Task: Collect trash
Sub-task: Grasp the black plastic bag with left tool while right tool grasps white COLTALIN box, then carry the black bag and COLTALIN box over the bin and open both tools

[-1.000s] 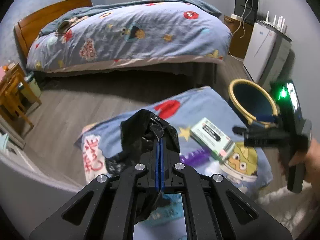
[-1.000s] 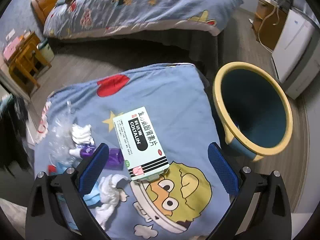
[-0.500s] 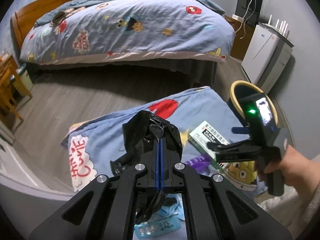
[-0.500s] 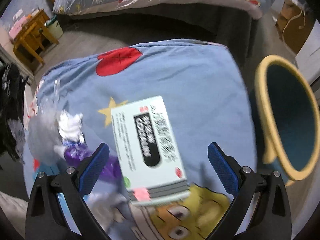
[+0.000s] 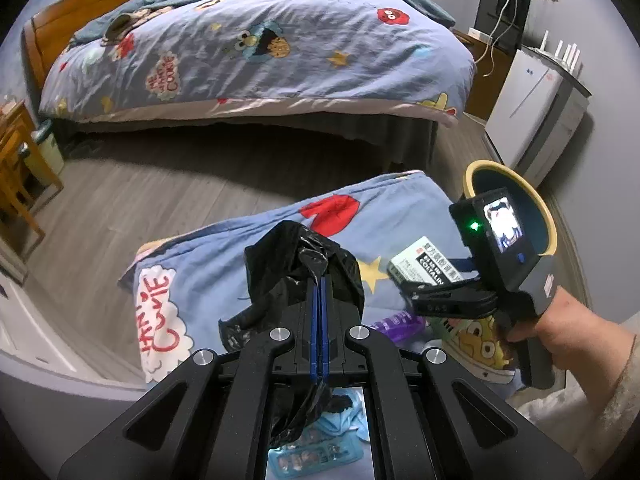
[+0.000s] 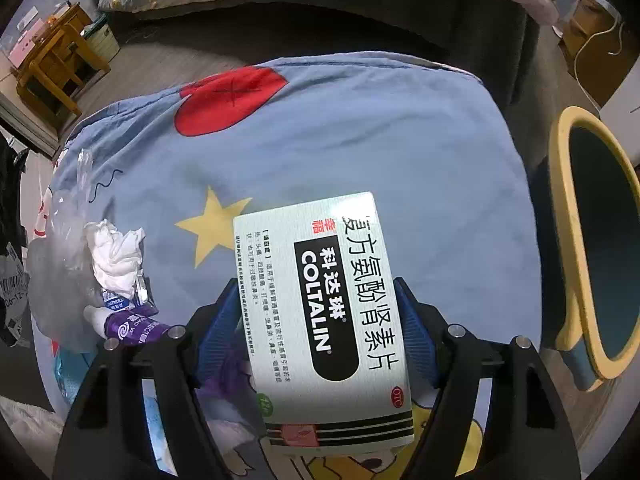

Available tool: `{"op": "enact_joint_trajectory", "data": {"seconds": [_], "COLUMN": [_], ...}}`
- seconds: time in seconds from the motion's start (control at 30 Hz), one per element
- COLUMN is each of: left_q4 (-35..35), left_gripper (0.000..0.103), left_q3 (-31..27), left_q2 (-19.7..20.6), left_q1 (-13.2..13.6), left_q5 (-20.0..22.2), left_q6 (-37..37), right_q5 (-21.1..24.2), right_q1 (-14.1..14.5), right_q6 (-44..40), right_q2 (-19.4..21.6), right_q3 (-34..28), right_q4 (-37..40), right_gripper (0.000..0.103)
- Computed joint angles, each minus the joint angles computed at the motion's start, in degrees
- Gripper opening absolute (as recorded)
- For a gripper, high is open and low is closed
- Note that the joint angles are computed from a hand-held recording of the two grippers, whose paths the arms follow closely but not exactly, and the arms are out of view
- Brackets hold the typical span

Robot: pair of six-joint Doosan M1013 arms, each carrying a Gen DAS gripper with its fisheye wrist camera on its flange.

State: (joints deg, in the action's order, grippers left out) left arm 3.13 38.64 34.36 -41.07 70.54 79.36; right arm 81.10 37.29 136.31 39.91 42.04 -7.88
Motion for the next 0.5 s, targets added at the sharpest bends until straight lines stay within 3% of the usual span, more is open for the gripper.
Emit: {"op": "enact_joint_trajectory", "data": {"seconds": [0.5], "left_q4": [0.7], "left_gripper": [0.002], "left_q3": [-1.5], "left_q2": [0.8], "left_q1": [-0.5], "left_q5": [-0.1], "left_q6": [0.8], "right_q5": [-6.7], "right_q1": [1.1], "right_q6": [3.5], "right_q2": [-7.4], "right_q3": [2.6], "right_q4": [-7.5], "right_gripper": [0.073]}}
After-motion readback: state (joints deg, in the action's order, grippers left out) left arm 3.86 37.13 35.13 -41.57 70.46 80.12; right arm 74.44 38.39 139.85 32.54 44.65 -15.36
